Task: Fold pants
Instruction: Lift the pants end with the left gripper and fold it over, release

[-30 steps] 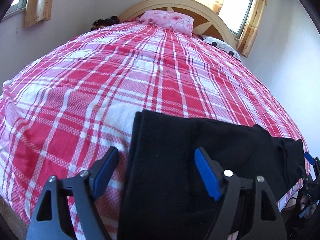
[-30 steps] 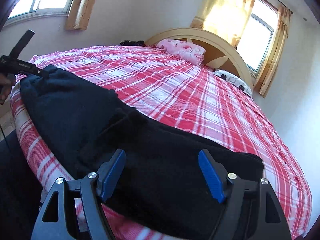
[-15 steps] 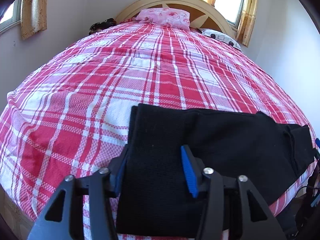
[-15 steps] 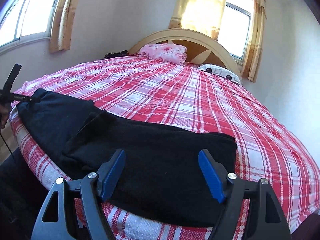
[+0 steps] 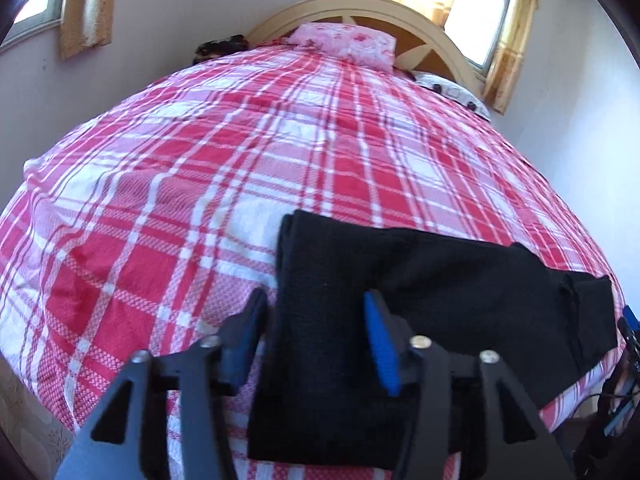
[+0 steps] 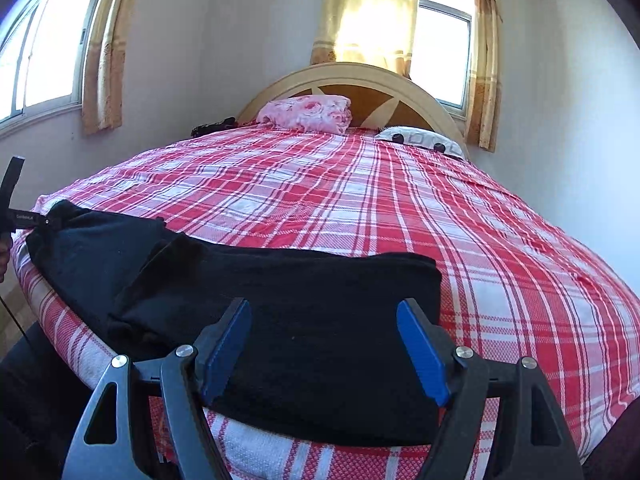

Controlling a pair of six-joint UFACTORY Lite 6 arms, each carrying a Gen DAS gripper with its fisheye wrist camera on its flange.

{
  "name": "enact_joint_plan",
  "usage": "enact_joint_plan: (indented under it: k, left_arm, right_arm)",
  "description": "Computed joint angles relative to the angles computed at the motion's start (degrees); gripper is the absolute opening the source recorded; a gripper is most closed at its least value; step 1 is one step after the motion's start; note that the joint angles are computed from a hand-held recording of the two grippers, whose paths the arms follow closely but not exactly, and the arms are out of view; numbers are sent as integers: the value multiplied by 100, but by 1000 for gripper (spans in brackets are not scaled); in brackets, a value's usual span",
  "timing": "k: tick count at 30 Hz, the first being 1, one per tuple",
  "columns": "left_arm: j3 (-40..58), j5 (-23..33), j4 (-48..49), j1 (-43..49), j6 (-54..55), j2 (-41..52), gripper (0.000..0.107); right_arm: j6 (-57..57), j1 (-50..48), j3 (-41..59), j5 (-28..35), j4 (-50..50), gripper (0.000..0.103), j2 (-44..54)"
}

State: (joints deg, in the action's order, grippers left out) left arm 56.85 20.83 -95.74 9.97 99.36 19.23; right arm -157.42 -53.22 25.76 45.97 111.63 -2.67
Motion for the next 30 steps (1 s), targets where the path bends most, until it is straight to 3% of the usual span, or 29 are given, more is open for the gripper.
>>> enact_joint_plan:
  k: [3,4,6,7,9,14,18,24,30]
  left_arm:
    - [0,310,-210,113,238,133,54]
    - [16,398,-90,116,186,155,41]
    - [59,458,352,86,-176,92,29]
    - [96,556,630,97,-433,54,17]
    - [112,650,1049,118,-881,-104,15]
    - [-21,1777,1439,499,-1671,-702,14]
    - [-247,2003,1579,332,-2161,-1660,14]
    - [82,1459,2101,-1367,-3461,-2553,14]
    - [1658,369,3525,-3841,-5211,-1527,14]
  right_arm:
    - [-6,-124,49,135,9,76,140]
    - [17,-170,83,171,-16,76,181]
    - [170,-294,216,234,-72,76,284]
    - [330,-361,334,240,-137,76,345]
    - [641,-507,533,246,-218,76,432]
    - [1577,-898,1279,-61,-176,77,919]
    - [1979,-960,1749,-460,-21,77,1436]
    - [1971,-928,1715,-433,-1,77,1506]
    - [1557,-946,1503,-183,141,77,1387]
